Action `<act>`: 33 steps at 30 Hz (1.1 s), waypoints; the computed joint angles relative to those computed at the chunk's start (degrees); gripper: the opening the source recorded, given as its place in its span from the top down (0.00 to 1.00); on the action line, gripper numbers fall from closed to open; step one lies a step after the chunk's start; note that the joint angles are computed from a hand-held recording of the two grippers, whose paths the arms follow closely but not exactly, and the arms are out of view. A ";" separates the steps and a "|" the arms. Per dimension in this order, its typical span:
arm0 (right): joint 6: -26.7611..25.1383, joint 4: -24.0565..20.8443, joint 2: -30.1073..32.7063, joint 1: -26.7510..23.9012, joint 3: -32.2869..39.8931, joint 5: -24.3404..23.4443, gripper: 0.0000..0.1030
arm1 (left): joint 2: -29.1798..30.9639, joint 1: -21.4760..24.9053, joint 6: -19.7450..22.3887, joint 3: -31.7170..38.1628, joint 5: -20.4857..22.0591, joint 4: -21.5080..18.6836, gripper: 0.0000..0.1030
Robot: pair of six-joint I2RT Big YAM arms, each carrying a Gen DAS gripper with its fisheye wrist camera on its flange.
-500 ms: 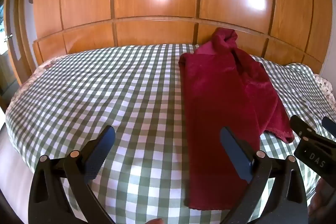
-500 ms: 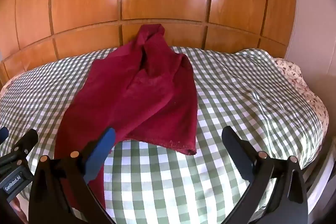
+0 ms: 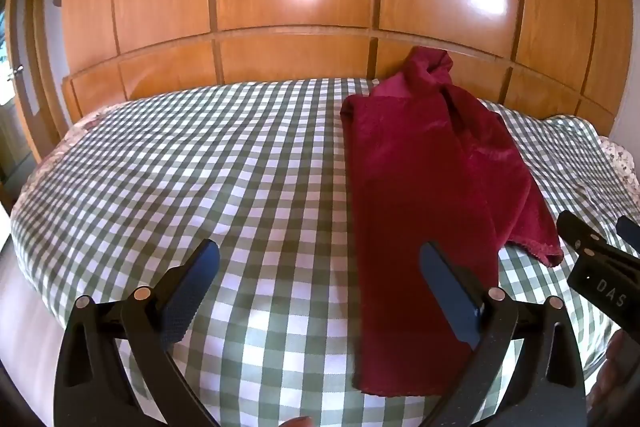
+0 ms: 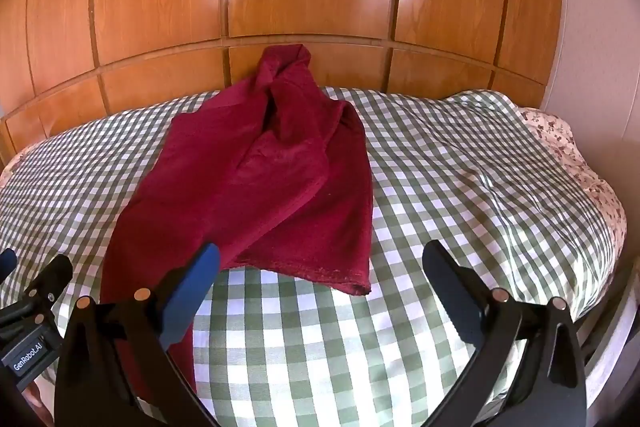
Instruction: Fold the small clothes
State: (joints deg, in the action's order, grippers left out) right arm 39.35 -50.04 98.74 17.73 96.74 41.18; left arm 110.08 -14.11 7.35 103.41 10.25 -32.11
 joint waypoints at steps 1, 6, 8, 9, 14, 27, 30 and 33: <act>-0.11 0.34 -0.11 -0.03 -0.34 -0.02 0.02 | -0.02 -0.01 -0.06 -0.04 -0.07 -0.02 0.04; -0.76 1.24 -0.55 -0.25 -0.93 -0.07 0.02 | 0.16 0.14 -0.08 0.02 0.21 -0.23 0.04; -1.13 1.71 -0.69 -0.23 -1.14 0.18 0.02 | 0.17 0.10 -0.02 0.10 0.15 -0.26 0.04; -1.05 1.54 -0.66 0.00 -1.00 0.46 0.02 | 0.13 0.10 -0.01 0.08 0.24 -0.24 0.04; -1.15 1.60 -0.62 0.19 -0.77 0.75 0.02 | -0.15 0.07 0.13 -0.17 0.36 -0.01 0.04; -1.13 1.76 -1.08 0.14 -0.95 1.14 0.02 | -0.48 -0.10 -0.01 0.01 0.24 -0.12 0.04; -1.25 1.86 -1.23 0.13 -0.92 1.34 0.02 | -0.63 -0.15 -0.06 -0.08 0.22 0.25 0.04; -1.34 1.76 -1.17 0.17 -0.79 1.35 0.02 | -0.59 -0.15 -0.04 0.05 0.25 0.11 0.04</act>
